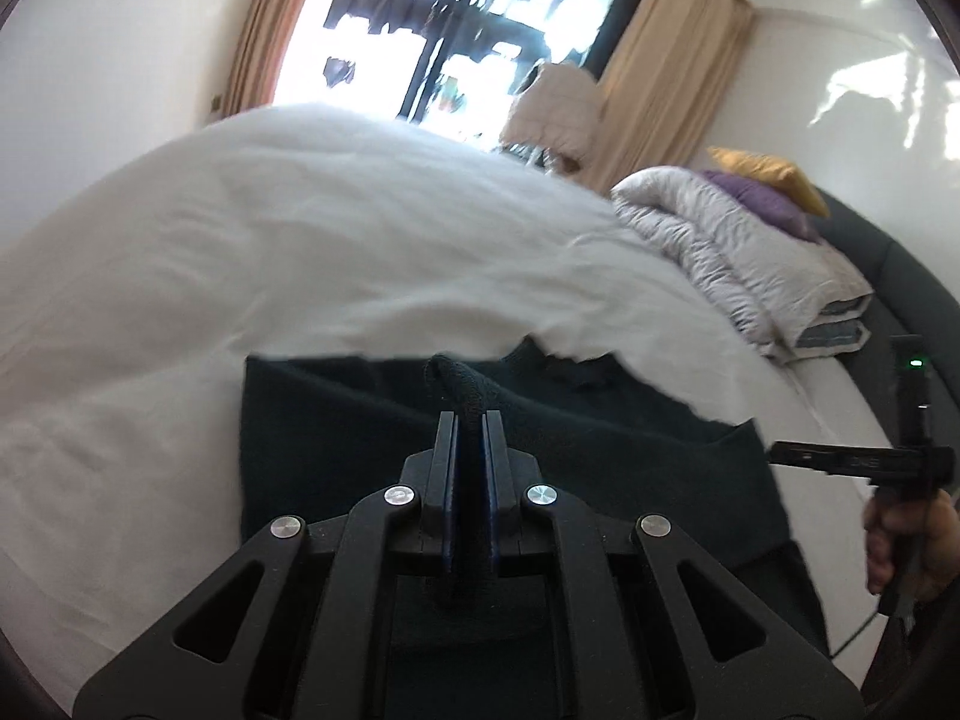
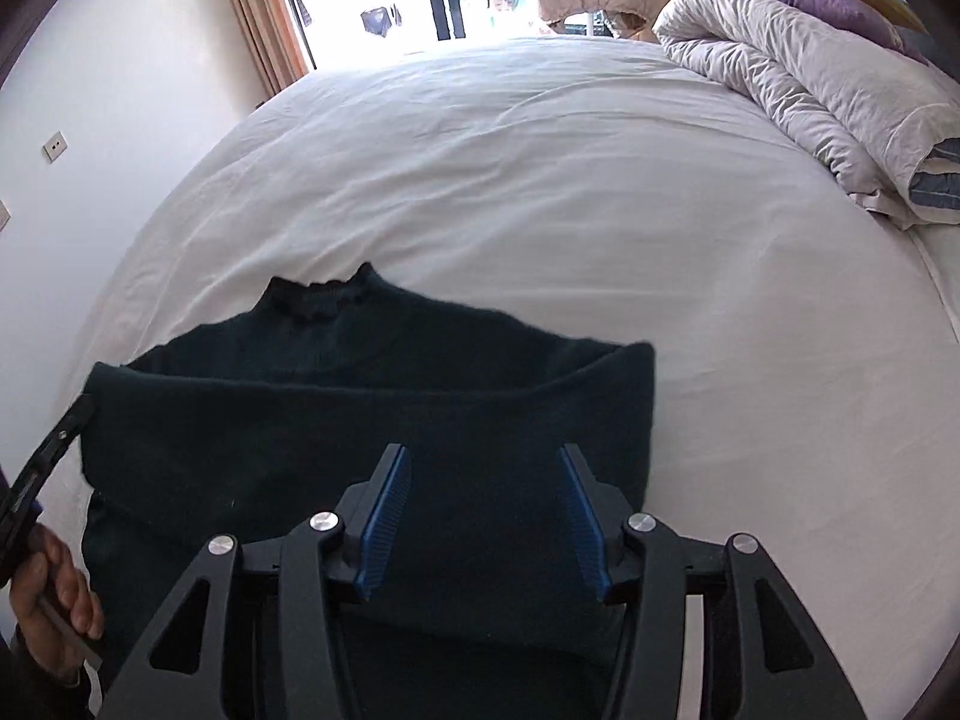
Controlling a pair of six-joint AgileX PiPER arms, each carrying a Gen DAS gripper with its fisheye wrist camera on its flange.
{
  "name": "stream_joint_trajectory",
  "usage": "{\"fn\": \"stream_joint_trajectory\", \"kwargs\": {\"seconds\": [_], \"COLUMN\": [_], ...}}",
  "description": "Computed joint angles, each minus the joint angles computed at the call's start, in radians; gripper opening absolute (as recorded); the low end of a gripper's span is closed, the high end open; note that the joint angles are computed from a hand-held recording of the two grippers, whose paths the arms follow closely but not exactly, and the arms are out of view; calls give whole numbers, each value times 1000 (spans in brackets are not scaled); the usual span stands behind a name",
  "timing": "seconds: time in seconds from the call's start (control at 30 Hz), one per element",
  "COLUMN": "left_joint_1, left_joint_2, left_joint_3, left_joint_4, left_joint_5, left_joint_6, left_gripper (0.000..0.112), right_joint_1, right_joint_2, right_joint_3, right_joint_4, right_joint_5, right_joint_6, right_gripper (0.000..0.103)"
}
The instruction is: Fold small clothes
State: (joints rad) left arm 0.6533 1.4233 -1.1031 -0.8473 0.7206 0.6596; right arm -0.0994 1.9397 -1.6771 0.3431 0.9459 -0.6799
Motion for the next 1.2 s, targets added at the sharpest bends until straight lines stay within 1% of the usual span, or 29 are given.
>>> {"fn": "stream_joint_trajectory", "kwargs": {"seconds": [0.07,0.1,0.17,0.23,0.3,0.33,0.37,0.4,0.43,0.47,0.5,0.53,0.57,0.6,0.63,0.67,0.7,0.77,0.8,0.83,0.87,0.93,1.0,1.03,1.07,1.1,1.13,1.17,1.2], "left_joint_1": [1,-7,-21,-46,-80,-83,-82,-81,-114,-126,-140,-160,-184,-212,-228,-249,-277,-309,-326,-334,-349,-370,-391,-392,-401,-413,-418,-414,-411], "left_joint_2": [74,77,52,31,28,16,-1,-20,-43,-65,-88,-113,-129,-148,-173,-194,-218,-267,-280,-280,-269,-252,-264,-268,-266,-255,-230,-228,-230], "left_joint_3": [-5,28,58,60,48,51,58,64,66,70,75,91,95,101,116,122,134,155,159,157,146,140,162,177,187,189,186,191,199], "left_joint_4": [88,102,124,184,275,281,281,276,300,333,358,371,391,432,461,501,573,680,726,736,745,736,737,715,716,733,728,708,694], "left_joint_5": [25,11,-23,-42,-53,-49,-40,-25,-26,-30,-33,-44,-58,-75,-91,-102,-120,-143,-149,-145,-127,-102,-108,-121,-126,-119,-123,-122,-132], "left_joint_6": [-71,-80,-80,-124,-193,-195,-196,-195,-232,-248,-261,-272,-291,-330,-356,-393,-458,-562,-604,-605,-601,-576,-572,-546,-544,-563,-564,-551,-537], "left_gripper": [7,7,8,9,10,10,10,10,10,10,10,10,10,10,10,10,10,10,10,10,10,10,10,10,10,10,10,10,10], "right_joint_1": [23,28,31,21,10,-1,-25,-62,-103,-145,-176,-195,-199,-195,-202,-213,-227,-248,-255,-255,-241,-211,-210,-210,-201,-184,-178,-191,-220], "right_joint_2": [0,-5,-10,8,33,52,73,96,118,142,162,168,168,171,177,174,153,79,50,33,12,-33,-86,-108,-115,-115,-105,-86,-48], "right_joint_3": [39,70,122,126,128,122,112,93,78,50,16,9,4,-12,-33,-45,-28,56,89,106,133,200,306,358,391,417,431,423,380], "right_joint_4": [9,21,50,75,33,-9,-15,17,45,112,147,143,98,23,-13,-8,36,197,290,357,384,401,472,497,486,451,427,442,478], "right_joint_5": [-16,-35,-83,-111,-193,-234,-257,-258,-276,-254,-235,-255,-286,-301,-291,-271,-271,-283,-253,-196,-157,-108,-54,-49,-57,-95,-137,-138,-101], "right_joint_6": [-3,-19,-39,-37,2,33,47,31,24,-21,-28,-18,24,97,148,168,149,6,-87,-158,-198,-233,-300,-337,-362,-367,-358,-353,-356], "right_gripper": [53,53,54,59,60,60,59,59,63,63,62,62,61,57,56,56,56,56,56,56,56,56,56,58,58,57,51,49,45]}}
